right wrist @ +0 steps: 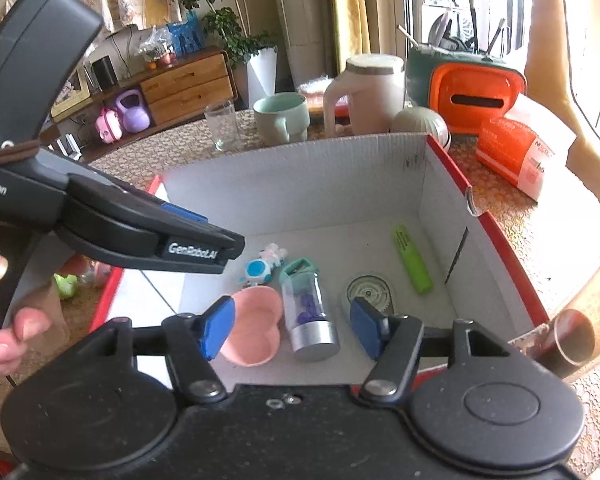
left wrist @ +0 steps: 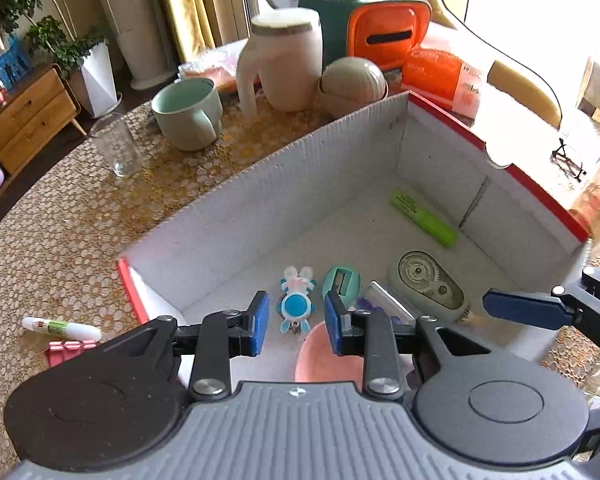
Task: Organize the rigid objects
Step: 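Open both tools to release the keyring toy and bottle into the box, then move both tools back to the remaining items on the table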
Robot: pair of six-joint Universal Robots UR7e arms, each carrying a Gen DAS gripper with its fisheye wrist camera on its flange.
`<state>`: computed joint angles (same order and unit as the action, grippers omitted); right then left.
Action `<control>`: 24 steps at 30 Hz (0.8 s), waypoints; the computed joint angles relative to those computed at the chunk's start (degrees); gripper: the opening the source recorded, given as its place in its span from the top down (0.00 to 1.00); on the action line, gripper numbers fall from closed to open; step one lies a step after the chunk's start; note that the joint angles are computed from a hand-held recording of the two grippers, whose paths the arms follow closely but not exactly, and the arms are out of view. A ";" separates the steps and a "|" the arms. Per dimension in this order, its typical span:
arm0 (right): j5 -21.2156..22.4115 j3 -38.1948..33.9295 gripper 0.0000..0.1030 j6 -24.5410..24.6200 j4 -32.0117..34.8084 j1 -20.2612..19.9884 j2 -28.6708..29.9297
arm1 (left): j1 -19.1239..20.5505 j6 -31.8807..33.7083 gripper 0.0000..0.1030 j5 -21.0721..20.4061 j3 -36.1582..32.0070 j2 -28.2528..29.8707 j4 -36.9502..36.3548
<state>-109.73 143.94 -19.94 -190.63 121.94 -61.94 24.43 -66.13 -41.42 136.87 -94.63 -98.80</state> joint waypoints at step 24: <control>1.82 2.64 0.25 5.50 2.58 10.53 -5.83 | -25.29 -23.18 0.71 -6.31 0.34 -19.79 31.13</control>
<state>-107.91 146.59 -14.44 -188.05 132.47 -67.77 -0.86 -89.31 -47.73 137.21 -114.42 -67.66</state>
